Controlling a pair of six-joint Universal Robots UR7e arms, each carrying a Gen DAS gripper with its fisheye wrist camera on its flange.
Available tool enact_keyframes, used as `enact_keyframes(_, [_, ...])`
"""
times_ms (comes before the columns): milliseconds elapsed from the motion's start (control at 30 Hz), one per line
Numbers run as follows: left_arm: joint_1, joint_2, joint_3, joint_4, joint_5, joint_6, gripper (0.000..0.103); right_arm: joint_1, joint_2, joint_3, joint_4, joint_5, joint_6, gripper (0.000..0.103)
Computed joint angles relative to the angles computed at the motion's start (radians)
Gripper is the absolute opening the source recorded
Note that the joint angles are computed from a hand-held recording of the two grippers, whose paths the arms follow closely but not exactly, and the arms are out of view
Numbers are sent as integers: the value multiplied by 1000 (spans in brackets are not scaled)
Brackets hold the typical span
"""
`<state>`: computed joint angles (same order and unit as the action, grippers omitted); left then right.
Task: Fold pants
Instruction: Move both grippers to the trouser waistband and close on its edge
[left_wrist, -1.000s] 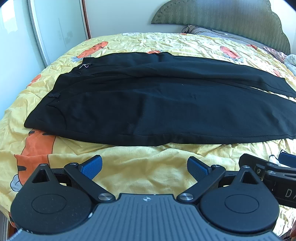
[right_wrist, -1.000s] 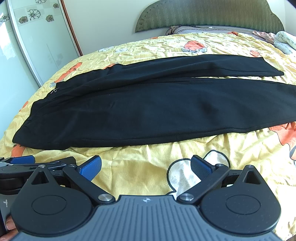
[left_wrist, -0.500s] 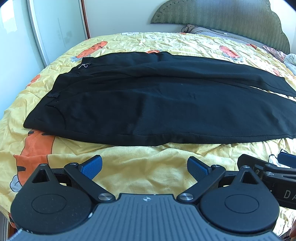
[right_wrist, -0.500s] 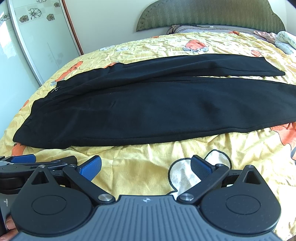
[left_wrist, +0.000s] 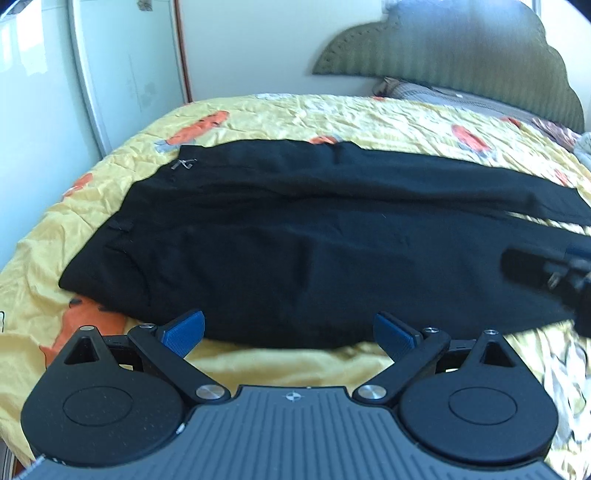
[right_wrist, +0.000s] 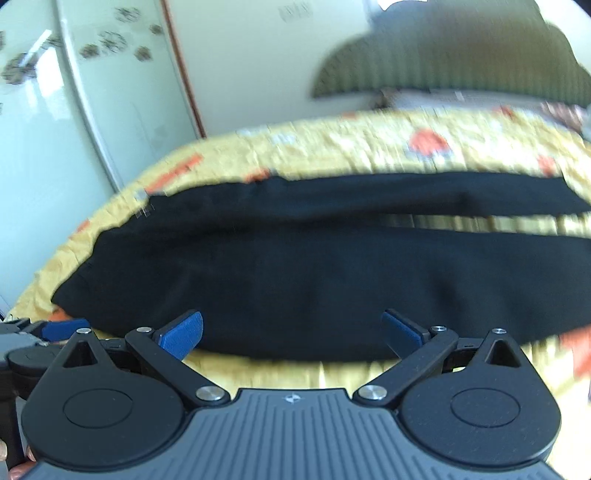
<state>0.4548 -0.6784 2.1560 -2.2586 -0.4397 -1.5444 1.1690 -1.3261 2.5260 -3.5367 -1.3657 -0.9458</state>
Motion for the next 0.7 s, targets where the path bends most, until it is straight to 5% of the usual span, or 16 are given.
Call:
enact_keyframes(100, [39,-34,4,-7,21,0,98,24,45,-47,-25,103,-139,103])
enact_keyframes(200, [73,-63,17,-32,50,12,97,113,136,-148,-4,12,-306,103])
enact_keyframes(267, [93,-76,37,-111,66,75,97,148,187,-218,34,6,-324,103])
enact_keyframes(433, [153,-126,41,-88,85,61,97,229,285,-490,432,37,-308,103])
enact_keyframes(600, [199,-182,51,-82,103,71,98,313,488,-813,720,-79,-314,103])
enact_keyframes(700, [227,-199,30,-39,110,71,98,341,604,-961,785,-117,-307,102])
